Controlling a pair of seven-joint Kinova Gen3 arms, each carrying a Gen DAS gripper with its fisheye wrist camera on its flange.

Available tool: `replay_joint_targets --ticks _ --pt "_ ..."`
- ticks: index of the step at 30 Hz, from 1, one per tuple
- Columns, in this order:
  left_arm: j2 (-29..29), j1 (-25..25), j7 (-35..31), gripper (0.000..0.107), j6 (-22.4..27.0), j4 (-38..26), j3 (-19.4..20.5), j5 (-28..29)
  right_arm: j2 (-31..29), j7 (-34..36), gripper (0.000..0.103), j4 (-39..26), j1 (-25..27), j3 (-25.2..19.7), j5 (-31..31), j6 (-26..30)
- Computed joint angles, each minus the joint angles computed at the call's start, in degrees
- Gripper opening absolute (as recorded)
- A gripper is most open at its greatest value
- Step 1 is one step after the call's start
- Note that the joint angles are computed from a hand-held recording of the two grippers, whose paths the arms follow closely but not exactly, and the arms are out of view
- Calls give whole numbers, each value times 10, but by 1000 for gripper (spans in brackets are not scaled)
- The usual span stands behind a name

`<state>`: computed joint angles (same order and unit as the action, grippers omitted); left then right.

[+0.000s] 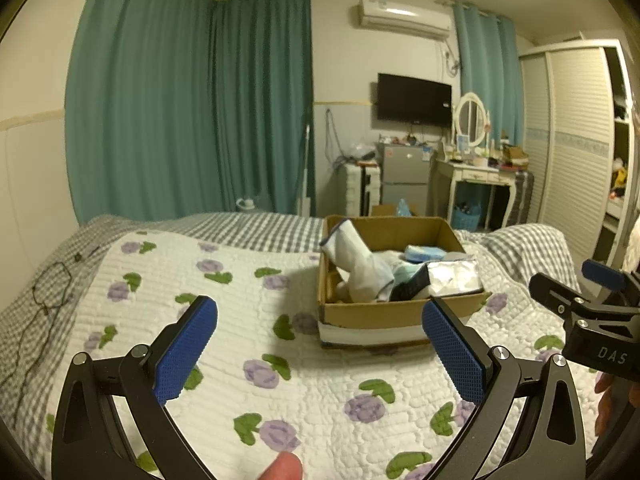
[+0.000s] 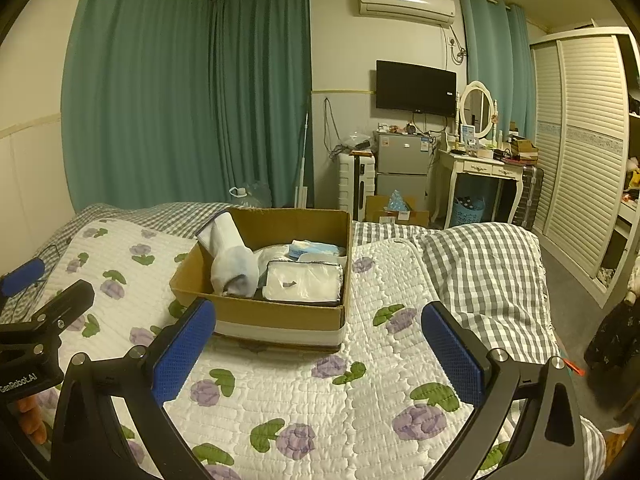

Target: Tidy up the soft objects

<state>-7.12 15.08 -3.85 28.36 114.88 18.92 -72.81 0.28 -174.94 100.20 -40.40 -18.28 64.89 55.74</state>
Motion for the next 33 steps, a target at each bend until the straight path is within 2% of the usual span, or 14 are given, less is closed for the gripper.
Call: replay_joint_targets --ticks 22,33 --pt "-2 -6 -18 103 -1 -2 3 16 0 -1 103 3 -1 0 2 -4" --pt "-4 -7 -7 103 -5 4 1 11 -1 1 103 6 1 1 -1 -9"
